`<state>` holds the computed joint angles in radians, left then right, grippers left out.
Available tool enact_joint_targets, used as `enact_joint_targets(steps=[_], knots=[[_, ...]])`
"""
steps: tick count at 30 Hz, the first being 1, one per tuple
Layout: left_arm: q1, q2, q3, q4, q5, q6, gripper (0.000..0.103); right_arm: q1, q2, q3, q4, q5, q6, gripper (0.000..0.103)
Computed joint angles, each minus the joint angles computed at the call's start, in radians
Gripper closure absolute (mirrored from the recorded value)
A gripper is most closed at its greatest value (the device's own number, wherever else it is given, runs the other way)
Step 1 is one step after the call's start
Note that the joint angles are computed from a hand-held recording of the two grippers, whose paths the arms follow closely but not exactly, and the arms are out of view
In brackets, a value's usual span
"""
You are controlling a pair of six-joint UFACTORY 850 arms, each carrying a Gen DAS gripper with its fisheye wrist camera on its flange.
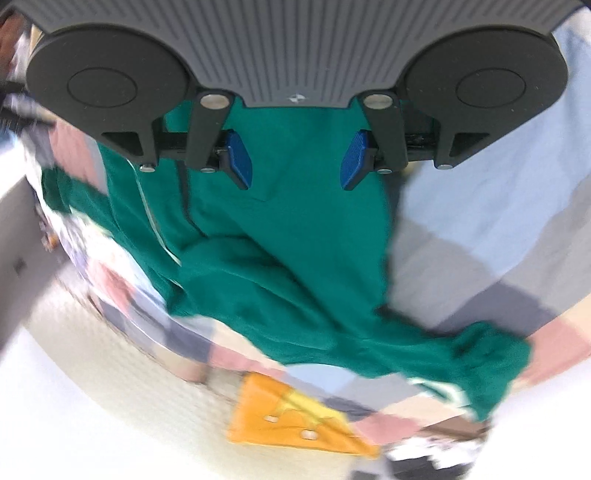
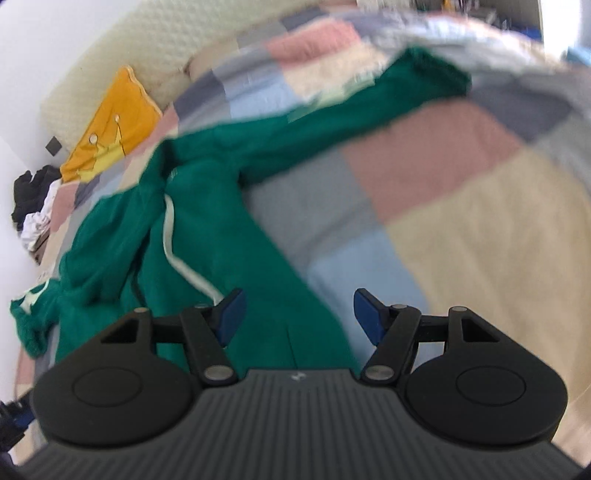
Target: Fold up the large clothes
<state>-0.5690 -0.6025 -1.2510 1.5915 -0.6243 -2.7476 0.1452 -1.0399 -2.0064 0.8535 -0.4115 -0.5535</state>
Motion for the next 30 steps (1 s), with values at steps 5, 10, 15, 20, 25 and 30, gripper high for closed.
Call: enact_joint_targets(steps=[5,10,15,20,25,30], knots=[[0.013,0.070,0.120,0.001,0.009,-0.156,0.040,-0.010,-0.068,-0.084,-0.061,-0.109,0.133,0.036],[0.047,0.078,0.156,0.064,0.093,-0.297,0.040,-0.001,-0.140,-0.185,-0.179,-0.210,0.254,0.036],[0.056,0.042,0.112,-0.017,0.109,-0.197,0.036,-0.011,-0.144,-0.173,-0.129,-0.227,0.279,0.035],[0.052,0.010,0.070,-0.090,0.100,-0.079,0.035,-0.042,-0.112,-0.099,0.137,-0.293,0.084,0.034],[0.047,-0.025,0.014,-0.225,0.097,0.126,0.027,-0.059,-0.095,-0.055,0.343,-0.408,-0.106,0.034],[0.054,-0.043,-0.006,-0.319,0.156,0.233,0.023,-0.035,-0.081,-0.057,0.197,-0.307,-0.031,0.034]])
